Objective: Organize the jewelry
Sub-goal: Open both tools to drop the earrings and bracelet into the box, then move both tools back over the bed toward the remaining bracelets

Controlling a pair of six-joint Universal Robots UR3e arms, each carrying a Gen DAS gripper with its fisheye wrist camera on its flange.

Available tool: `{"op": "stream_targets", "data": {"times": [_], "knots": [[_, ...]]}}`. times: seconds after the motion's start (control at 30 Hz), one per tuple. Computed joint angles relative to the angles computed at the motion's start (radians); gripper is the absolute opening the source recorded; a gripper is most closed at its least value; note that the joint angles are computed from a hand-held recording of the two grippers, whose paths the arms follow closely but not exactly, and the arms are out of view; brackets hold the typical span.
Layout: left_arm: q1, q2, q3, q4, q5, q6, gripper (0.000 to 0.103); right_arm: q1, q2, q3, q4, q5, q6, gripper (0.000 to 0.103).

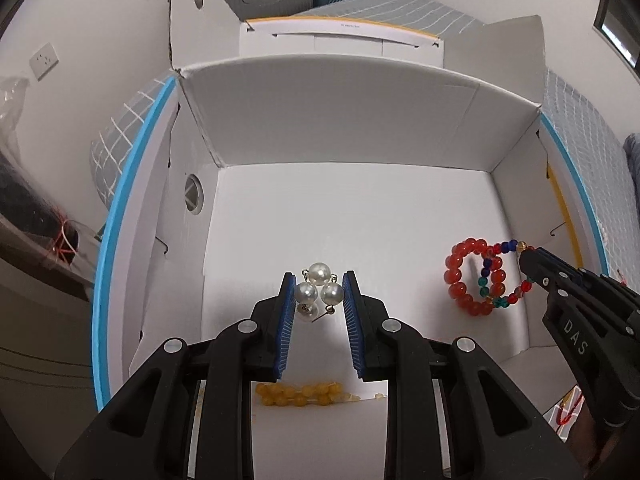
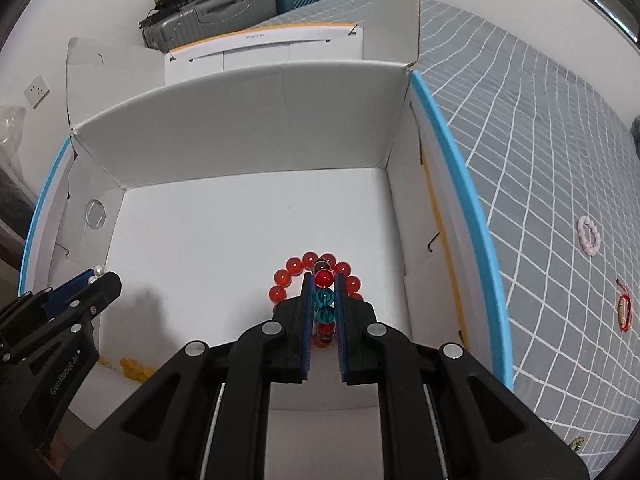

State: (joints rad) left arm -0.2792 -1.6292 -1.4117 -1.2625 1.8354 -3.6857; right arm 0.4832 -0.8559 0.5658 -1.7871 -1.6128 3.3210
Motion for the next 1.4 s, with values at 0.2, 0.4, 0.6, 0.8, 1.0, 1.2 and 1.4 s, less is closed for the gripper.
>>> {"op": "stream_targets", "data": {"times": [0.2,0.4,0.6,0.8,1.0,1.2,1.4], "knots": [[0.015,-0.006,-0.006,-0.014,0.0,-0.004,0.024,0.004,0.032,-0.055,0.027,0.006,-0.002,0.009],[0.03,-0.003,-0.016,-0.014,0.002,-0.003,0.025,0.001,0.021,-0.039,0.008,0.02,-0.005,0.012],[0.013,0.035,-0.029,0.005,0.042,-0.026,0.066,-0.01,-0.053,0.069,-0.093,0.049,-0.007,0.062],[-0.011,0.06,-0.029,0.036,0.104,-0.029,0.095,-0.02,-0.157,0.2,-0.217,0.053,0.006,0.093],[-0.029,0.067,-0.029,0.054,0.126,-0.031,0.097,-0.026,-0.239,0.311,-0.289,0.035,0.001,0.094],[-0.081,0.075,0.003,0.069,0.12,-0.024,0.097,-0.036,-0.394,0.494,-0.368,-0.04,-0.013,0.095],[-0.223,0.006,0.124,0.065,0.17,-0.036,0.097,-0.096,-0.608,0.722,-0.416,-0.098,-0.033,0.096]]}}
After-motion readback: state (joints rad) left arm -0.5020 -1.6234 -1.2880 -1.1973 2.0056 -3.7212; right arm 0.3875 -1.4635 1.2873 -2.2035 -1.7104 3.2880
